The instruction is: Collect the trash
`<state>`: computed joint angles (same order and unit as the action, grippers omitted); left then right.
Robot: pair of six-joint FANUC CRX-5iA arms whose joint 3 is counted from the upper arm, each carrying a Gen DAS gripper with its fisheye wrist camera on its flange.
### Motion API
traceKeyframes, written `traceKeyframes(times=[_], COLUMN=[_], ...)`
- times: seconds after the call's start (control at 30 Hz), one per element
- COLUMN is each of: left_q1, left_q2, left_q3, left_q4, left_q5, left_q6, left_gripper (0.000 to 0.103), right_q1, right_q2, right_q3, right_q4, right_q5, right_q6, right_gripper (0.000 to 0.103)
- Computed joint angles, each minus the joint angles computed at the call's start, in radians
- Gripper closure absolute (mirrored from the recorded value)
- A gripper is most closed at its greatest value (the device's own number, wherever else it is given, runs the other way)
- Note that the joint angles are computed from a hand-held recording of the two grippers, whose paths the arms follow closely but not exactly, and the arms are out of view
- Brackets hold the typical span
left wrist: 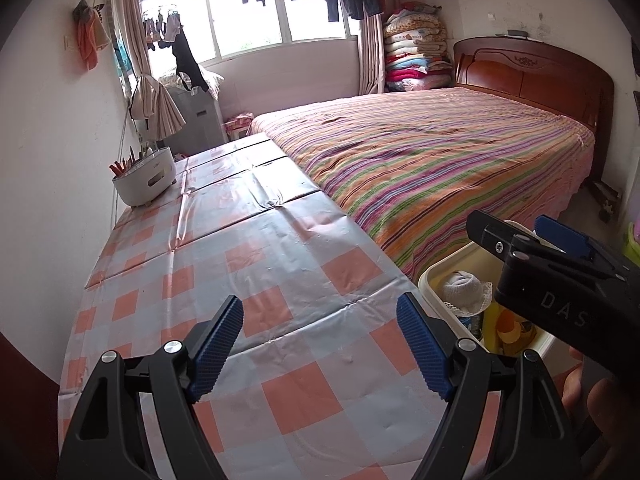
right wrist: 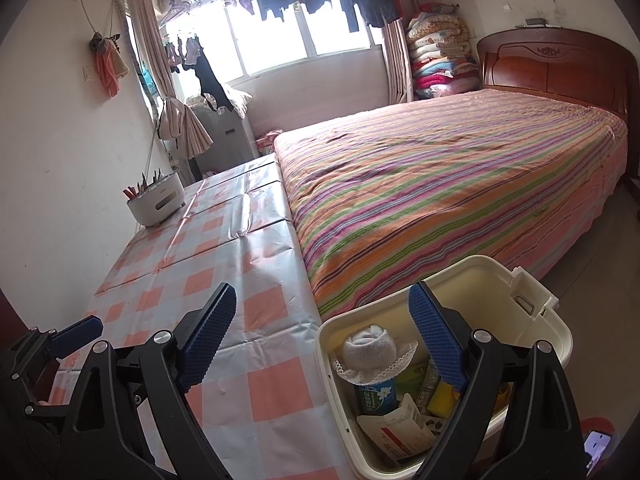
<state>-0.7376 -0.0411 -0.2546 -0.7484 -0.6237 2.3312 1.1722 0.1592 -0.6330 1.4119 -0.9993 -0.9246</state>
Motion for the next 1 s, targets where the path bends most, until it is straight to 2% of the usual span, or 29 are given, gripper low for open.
traceKeyframes(times=[0.37,0.53,1.0], left_q1=[-0.023,-0.014,-0.039], left_q2=[0.005,0.006,0.026], left_q3=[0.007,0.001,0.021], left_q4=[-0.009,0.024,-0.006], left_q5=[-0.004,0.014,-0.019], left_q6=[-0.009,-0.044,-0.025], left_gripper=[0.026,0.026,0.026], right_q1=[0.004,0.002,-0.001], right_q2=[-0.001,-0.003,-0.005], right_q3=[0.002,0.000,-0.003], right_q4=[-0.007,-0.011,-0.007], right_q5=[-0.004,0.000,0.007], right_q6=[-0.001,-0.008,-0.013], right_gripper=[0.016,0.016,0.016])
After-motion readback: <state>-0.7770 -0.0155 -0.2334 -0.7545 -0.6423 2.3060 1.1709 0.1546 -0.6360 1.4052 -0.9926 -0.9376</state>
